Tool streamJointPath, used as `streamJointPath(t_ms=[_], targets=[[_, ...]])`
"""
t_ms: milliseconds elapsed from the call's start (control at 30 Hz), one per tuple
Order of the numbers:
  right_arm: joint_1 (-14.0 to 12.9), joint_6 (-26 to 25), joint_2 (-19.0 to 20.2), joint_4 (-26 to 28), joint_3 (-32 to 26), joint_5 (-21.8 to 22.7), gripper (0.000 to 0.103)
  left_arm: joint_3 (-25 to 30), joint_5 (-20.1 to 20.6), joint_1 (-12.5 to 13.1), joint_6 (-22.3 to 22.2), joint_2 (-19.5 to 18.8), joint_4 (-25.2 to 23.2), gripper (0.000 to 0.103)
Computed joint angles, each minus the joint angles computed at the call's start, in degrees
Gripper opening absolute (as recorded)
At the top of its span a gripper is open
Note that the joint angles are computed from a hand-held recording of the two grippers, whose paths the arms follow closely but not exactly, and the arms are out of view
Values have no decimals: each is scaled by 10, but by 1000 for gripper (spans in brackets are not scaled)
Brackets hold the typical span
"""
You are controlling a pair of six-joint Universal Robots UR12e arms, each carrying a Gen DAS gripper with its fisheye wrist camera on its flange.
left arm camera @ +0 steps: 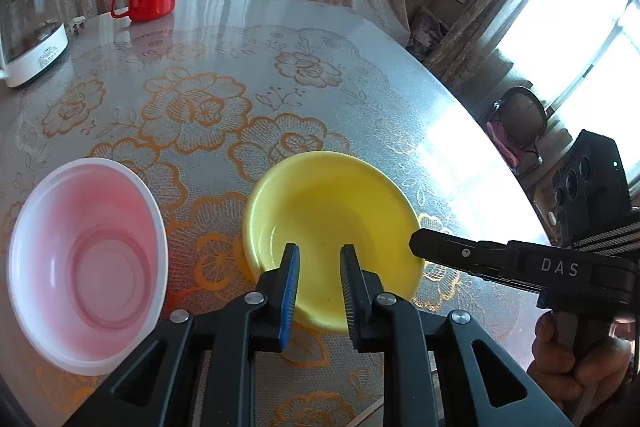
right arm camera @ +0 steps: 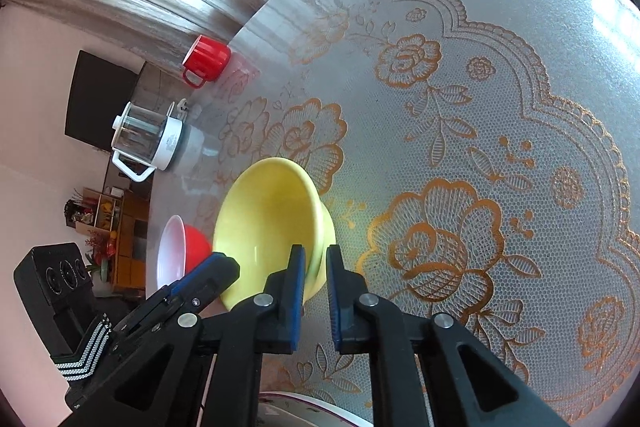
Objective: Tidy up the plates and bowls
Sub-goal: 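Move the left gripper to the yellow bowl rim and grasp it, then lift the yellow bowl with the left gripper toward the steel bowl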
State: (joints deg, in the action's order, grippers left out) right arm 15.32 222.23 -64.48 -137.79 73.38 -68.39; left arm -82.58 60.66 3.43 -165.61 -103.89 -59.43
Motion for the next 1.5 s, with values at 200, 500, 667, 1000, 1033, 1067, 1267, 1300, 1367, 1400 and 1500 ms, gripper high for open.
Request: streamJointPath(t_ms=[200, 500, 667, 1000, 1033, 1067, 1267, 1300, 1367, 1400, 1500], targets=[[3, -25, -6, 27, -4, -27, 9, -5, -35, 12, 14, 6, -12, 19], [-5, -8, -4, 2, 0, 9, 25, 20, -43, 24, -18, -6, -6, 27], [-3, -20, -2, 28, -7, 2, 22, 35, -12, 12, -15, -21, -13, 44], [-6, -34, -17, 30, 11, -18, 6, 37, -1, 0, 28, -22, -42, 43], [-6, -38, -18, 33, 12, -19, 6, 38, 5, -2, 35, -23, -46, 41], [-6, -41, -19, 35, 12, -19, 6, 38, 9, -4, 42, -23, -51, 33], [-8, -54, -23, 43, 16, -9, 10, 26, 30, -7, 62, -15, -59, 15], [-8, -57, -25, 45, 19, -8, 11, 24, 28, -7, 62, -14, -61, 14], [-7, -61, -27, 46, 21, -11, 11, 19, 25, -6, 58, -11, -62, 11], [-8, -57, -28, 44, 24, -7, 11, 16, 23, -5, 57, -9, -61, 10], [-7, -59, -32, 40, 29, -6, 11, 13, 19, -4, 52, -4, -58, 8]])
